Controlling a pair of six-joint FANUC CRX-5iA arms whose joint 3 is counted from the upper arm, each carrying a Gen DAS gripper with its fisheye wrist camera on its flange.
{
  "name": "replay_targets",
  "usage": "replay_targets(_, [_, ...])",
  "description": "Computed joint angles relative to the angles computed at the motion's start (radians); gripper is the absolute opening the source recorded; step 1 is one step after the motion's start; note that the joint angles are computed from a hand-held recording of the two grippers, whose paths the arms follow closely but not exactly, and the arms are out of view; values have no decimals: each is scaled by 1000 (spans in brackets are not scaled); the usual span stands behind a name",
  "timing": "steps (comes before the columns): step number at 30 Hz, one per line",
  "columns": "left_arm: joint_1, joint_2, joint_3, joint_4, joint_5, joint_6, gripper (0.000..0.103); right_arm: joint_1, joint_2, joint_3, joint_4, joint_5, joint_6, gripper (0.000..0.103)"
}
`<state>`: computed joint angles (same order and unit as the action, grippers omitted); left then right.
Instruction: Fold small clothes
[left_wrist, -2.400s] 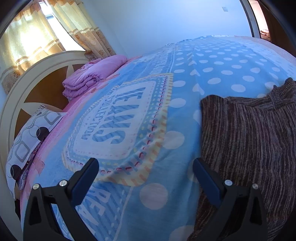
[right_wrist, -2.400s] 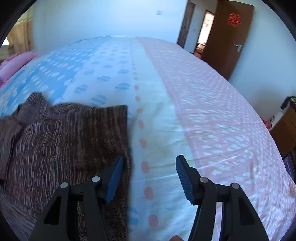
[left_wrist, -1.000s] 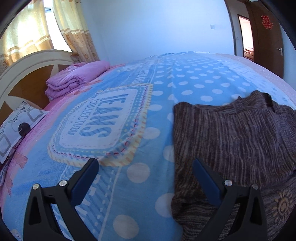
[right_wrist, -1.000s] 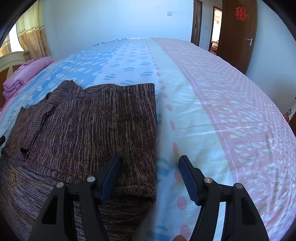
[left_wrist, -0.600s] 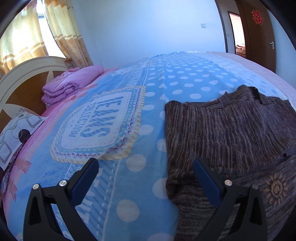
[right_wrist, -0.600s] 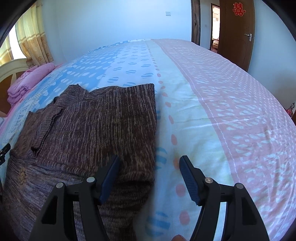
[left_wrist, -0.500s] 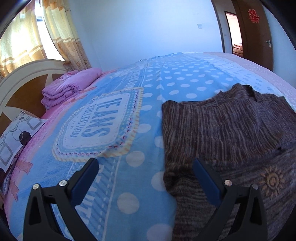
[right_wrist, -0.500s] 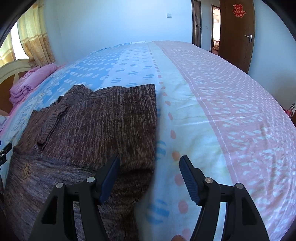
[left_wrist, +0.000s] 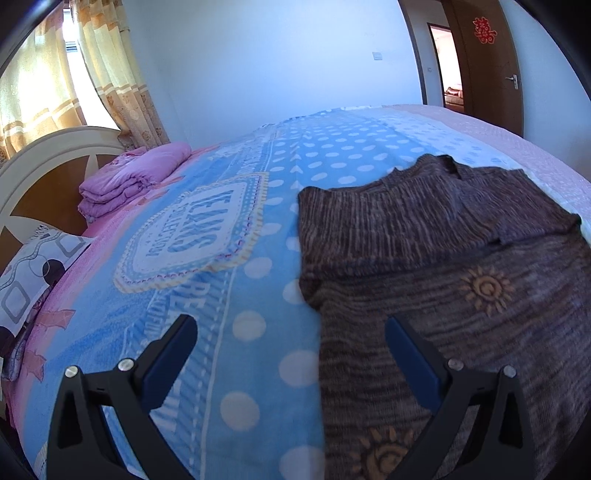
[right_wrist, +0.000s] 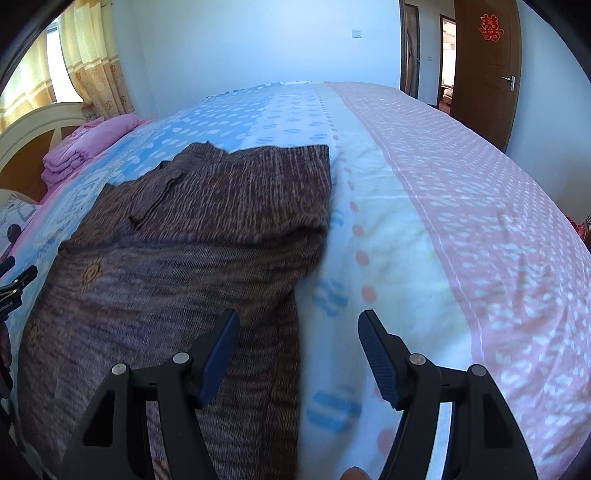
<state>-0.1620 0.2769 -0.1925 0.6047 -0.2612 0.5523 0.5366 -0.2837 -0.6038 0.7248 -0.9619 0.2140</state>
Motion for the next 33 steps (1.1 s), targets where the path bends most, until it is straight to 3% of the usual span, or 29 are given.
replay_targets(15, [17,-129,-191,191,-10,-237,103,164,-85,-68,9,-85,-99,67])
replay_targets(26, [79,-186,-259,150,-82,-265,103,281,-120,-108,-5,-149,-173,67])
replay_targets(33, [101,-221,-300,191,-127,-310,103,356,-140,-119,-18,-200,-207,67])
